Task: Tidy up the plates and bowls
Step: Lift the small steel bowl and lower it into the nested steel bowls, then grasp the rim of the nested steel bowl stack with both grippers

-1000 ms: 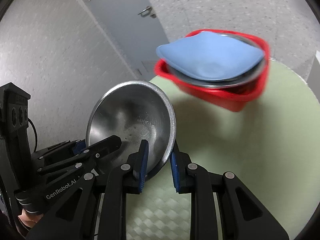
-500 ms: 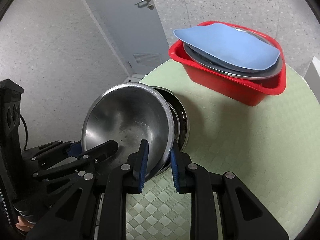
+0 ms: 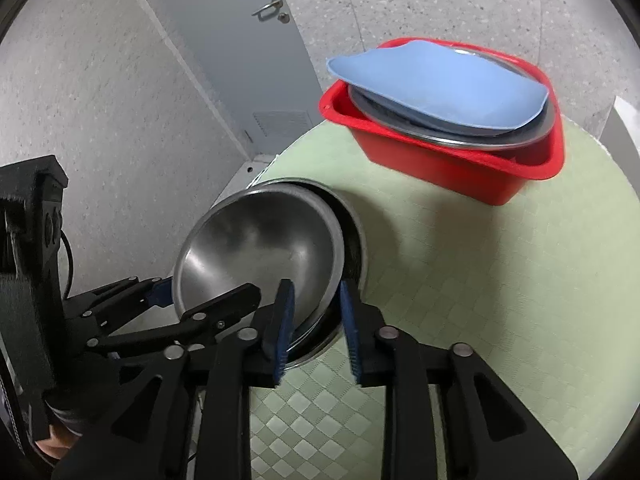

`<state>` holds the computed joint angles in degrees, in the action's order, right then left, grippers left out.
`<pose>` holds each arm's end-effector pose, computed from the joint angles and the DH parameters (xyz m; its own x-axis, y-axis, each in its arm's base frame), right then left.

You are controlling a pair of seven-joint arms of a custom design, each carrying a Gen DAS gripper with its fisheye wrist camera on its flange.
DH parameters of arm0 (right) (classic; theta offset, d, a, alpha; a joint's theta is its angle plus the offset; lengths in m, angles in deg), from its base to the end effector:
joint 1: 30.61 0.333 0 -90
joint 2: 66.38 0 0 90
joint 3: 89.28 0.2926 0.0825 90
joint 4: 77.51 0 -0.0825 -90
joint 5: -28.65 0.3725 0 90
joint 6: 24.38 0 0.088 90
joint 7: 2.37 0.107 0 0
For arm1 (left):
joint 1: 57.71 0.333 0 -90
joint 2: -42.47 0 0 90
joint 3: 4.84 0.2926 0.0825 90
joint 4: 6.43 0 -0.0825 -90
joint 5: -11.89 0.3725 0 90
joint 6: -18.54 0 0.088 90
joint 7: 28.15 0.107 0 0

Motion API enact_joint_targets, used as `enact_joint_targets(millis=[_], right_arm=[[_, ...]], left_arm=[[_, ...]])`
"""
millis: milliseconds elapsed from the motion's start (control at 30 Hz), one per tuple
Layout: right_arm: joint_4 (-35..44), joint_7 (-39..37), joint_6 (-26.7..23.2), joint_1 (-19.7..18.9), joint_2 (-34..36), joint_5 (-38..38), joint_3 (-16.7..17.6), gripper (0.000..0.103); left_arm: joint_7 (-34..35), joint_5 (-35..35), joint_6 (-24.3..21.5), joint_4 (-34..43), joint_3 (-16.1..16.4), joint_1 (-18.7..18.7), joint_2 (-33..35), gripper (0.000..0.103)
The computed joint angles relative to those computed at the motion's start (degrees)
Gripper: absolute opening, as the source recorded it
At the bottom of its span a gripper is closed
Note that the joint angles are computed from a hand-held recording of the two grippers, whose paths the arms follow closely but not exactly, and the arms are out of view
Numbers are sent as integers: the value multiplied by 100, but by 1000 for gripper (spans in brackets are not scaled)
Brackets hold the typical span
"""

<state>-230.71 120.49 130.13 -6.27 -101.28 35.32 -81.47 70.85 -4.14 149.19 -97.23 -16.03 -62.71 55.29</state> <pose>0.3417 0.2121 0.4798 -0.0038 -0.9405 -0.3397 -0.8587 0.1771 -0.4808 0.6288 -0.1769 0.5408 -0.3376 -0.9103 0.2394 -0.8614 0.1962 -0.4686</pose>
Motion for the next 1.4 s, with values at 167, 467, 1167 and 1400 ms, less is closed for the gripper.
enact_joint_targets(millis=[167,467,1167,1400], right_arm=[[-90,150,36,-106,-174,-68,49,41],[-242,469,172,-263,-354,-239,136,56],[-435,339,883,344,268,692,-423,60],[-328,-10,1018,615,586,1153,-630,60]], left_arm=[[111,-328,56,-108,-5,98,-130,59],[414,-804,607,-709,88,207,-672,91],[-658,-219,516,-647,208,287,-352,95],[-578,-176,393,-409,142,277,-88,93]])
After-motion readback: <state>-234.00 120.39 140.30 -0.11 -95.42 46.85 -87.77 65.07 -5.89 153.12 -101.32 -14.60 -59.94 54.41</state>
